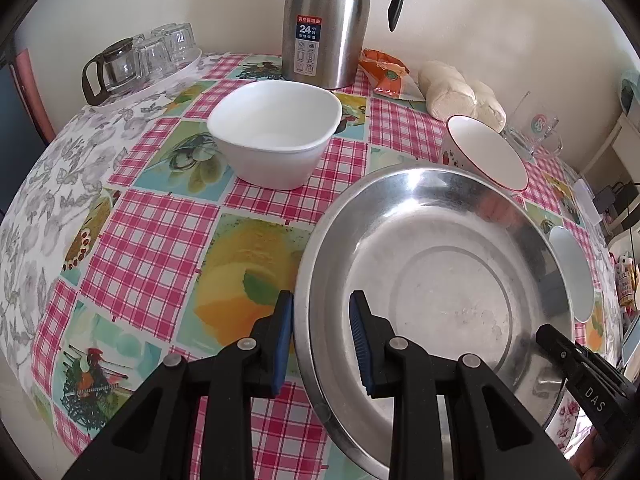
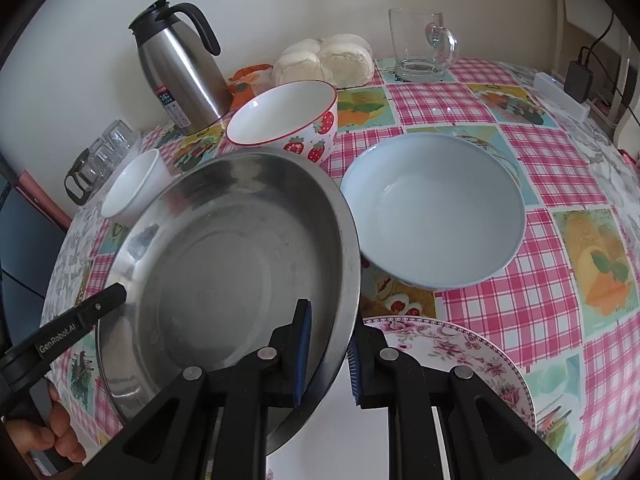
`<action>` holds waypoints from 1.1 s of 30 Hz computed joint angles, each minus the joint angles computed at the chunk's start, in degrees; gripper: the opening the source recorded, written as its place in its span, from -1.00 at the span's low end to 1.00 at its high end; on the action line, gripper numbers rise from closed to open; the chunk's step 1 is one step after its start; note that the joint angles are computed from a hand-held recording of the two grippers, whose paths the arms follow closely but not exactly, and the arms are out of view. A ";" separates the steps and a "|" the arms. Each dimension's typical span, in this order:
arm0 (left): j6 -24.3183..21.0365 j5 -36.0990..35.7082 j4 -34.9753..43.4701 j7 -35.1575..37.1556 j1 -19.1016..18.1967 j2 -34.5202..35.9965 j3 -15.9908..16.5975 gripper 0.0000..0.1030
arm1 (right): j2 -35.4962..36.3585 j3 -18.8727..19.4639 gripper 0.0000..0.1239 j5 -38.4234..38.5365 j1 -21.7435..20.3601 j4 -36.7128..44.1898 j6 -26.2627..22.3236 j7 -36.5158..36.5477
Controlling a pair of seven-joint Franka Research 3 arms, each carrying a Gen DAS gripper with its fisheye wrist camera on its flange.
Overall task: Organize plates and bowls
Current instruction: 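Carry the steel plate with the left gripper and lower it onto the table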
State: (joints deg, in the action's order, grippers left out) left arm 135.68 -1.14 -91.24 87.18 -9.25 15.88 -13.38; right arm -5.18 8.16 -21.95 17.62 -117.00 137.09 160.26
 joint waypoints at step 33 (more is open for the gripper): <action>-2.08 3.48 -1.94 -1.19 -3.14 -4.53 -0.33 0.61 | -3.66 2.44 0.26 -4.99 -0.92 0.04 -2.52 2.17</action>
State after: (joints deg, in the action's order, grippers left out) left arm 133.59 2.34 -93.19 85.99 -12.39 11.34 -13.71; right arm -8.84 10.60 -26.93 16.70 -116.96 134.57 162.43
